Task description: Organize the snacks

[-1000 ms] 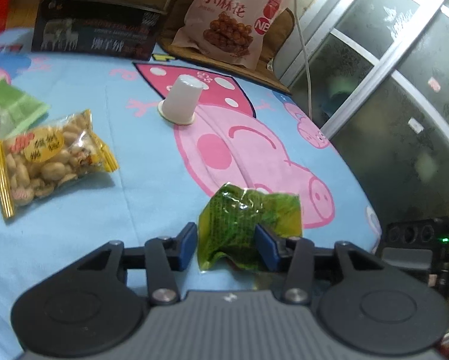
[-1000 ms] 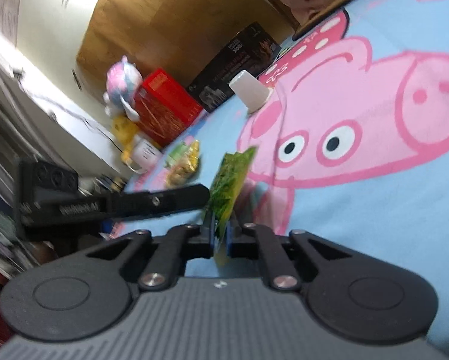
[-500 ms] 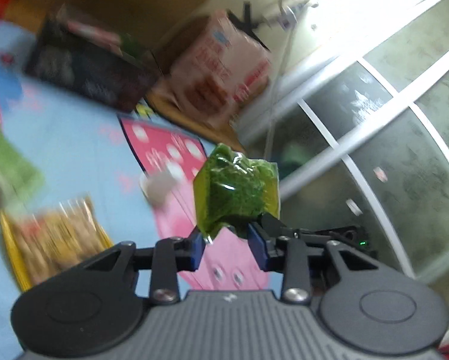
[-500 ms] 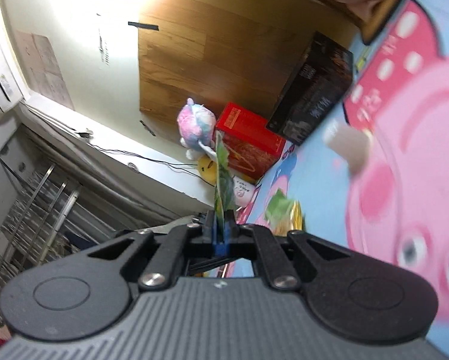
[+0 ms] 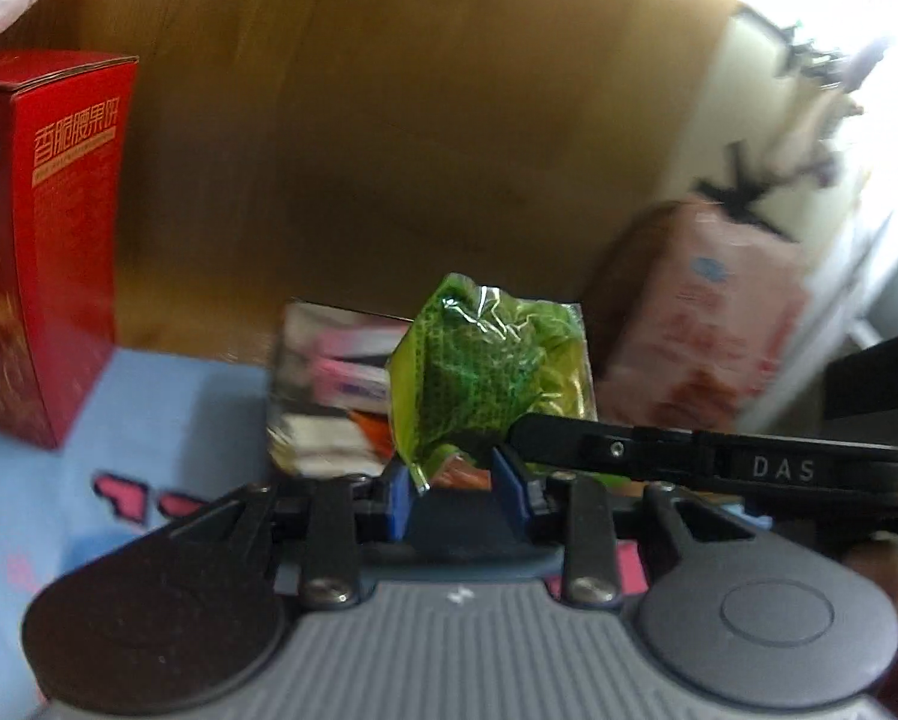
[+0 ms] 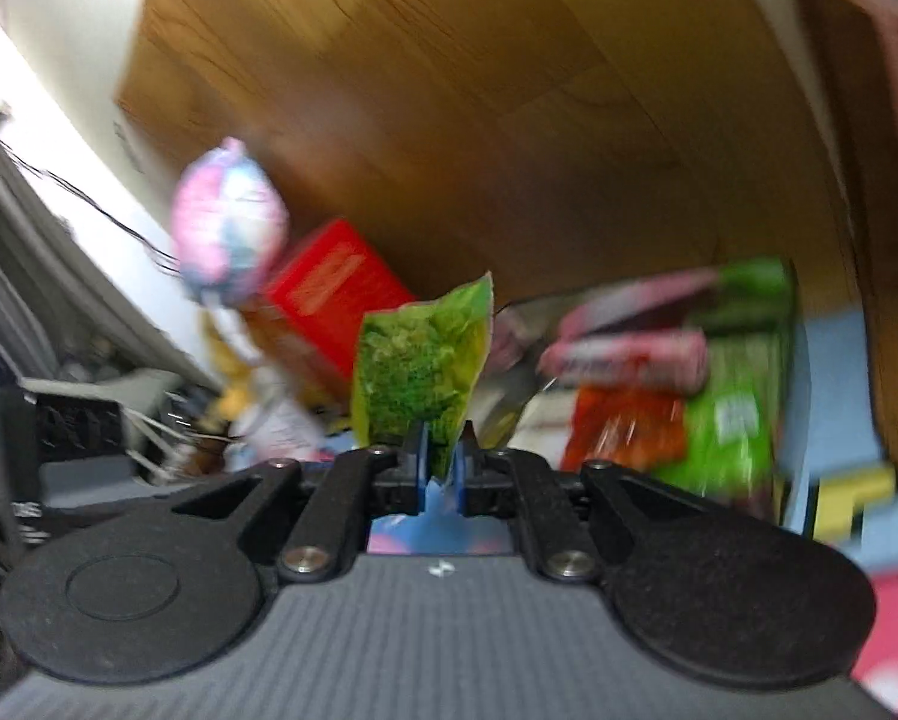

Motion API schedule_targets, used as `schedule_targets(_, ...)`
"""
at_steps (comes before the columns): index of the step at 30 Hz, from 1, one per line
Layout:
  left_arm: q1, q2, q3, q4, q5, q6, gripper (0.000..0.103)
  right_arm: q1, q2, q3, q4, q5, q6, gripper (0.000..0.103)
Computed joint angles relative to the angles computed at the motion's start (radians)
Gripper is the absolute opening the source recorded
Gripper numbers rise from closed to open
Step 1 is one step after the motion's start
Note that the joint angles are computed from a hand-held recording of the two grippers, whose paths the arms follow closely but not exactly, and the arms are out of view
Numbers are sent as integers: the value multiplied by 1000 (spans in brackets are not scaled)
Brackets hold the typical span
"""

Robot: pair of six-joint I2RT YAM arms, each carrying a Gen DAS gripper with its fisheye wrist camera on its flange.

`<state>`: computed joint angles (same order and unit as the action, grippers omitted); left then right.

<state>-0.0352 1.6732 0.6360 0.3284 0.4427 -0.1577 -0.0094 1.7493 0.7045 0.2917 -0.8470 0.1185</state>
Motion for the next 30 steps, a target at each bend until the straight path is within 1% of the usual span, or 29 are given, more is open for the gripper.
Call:
schedule_targets(3, -38, 89, 83, -21, -110, 31, 32, 57, 80, 83, -47, 116, -59, 12)
schedule_targets(4, -39, 100, 83, -14, -135, 39, 37, 78, 95, 96, -60, 164, -86, 13)
schedule_targets(5, -56, 114, 92, -11, -183, 37, 38, 96, 104, 103, -62, 209, -100, 15)
schedule_targets(6, -63, 124, 100, -16, -209, 42, 38, 106, 105, 102, -69, 247, -110, 15)
schedule_targets(7, -61, 130, 97, -6, -203, 47, 39, 115, 112, 112, -89, 281, -118, 17)
schedule_targets(9, -56, 109, 65, 16, -187, 40, 43, 106, 116, 119, -104, 290, -123, 24)
schedule_targets(10, -60, 73, 33, 31, -198, 35, 47, 95, 99, 94, -83, 283, -124, 29)
schedule_targets(11, -53, 41, 0, 51, -199, 42, 47, 91, 77, 74, -68, 290, -120, 29)
schedule_targets(13, -38, -52, -98, 94, -178, 65, 47, 60, -10, -12, -28, 258, -140, 29)
schedule_targets(15, -9, -148, -191, 102, -144, 91, 48, 22, -111, -101, -14, 210, -166, 29)
schedule_targets(16, 20, -190, -230, 95, -107, 107, 49, 3, -158, -136, -35, 180, -182, 29)
schedule_targets(18, 101, -276, -310, 57, -26, 151, 52, -29, -240, -193, -122, 86, -231, 29)
schedule_targets(19, 146, -304, -343, 39, 11, 176, 54, -30, -263, -207, -165, 54, -254, 32)
schedule_targets(20, 192, -314, -368, 20, 50, 206, 55, -24, -288, -238, -199, 33, -290, 36)
schedule_targets(21, 239, -308, -386, -6, 89, 241, 55, -7, -313, -272, -226, 28, -326, 37)
schedule_targets(22, 273, -296, -401, -23, 114, 272, 55, 24, -325, -307, -231, 36, -354, 38)
schedule_targets(23, 294, -268, -412, -28, 118, 294, 56, 71, -326, -339, -213, 60, -358, 42)
schedule_targets(24, 302, -232, -418, -23, 105, 305, 56, 126, -314, -367, -182, 101, -351, 44)
schedule_targets(25, 295, -209, -418, -19, 86, 301, 56, 190, -295, -395, -138, 165, -330, 45)
schedule_targets(26, 295, -181, -426, -4, 76, 300, 56, 241, -272, -407, -107, 217, -305, 45)
schedule_targets(27, 306, -155, -440, 30, 84, 296, 56, 272, -249, -413, -89, 243, -288, 45)
schedule_targets(28, 326, -149, -457, 59, 102, 300, 53, 301, -225, -418, -69, 258, -265, 47)
schedule_targets(29, 346, -159, -462, 40, 129, 313, 41, 321, -223, -432, -45, 277, -245, 47)
schedule_targets(30, 370, -173, -464, 10, 160, 328, 39, 346, -228, -459, 10, 302, -219, 47)
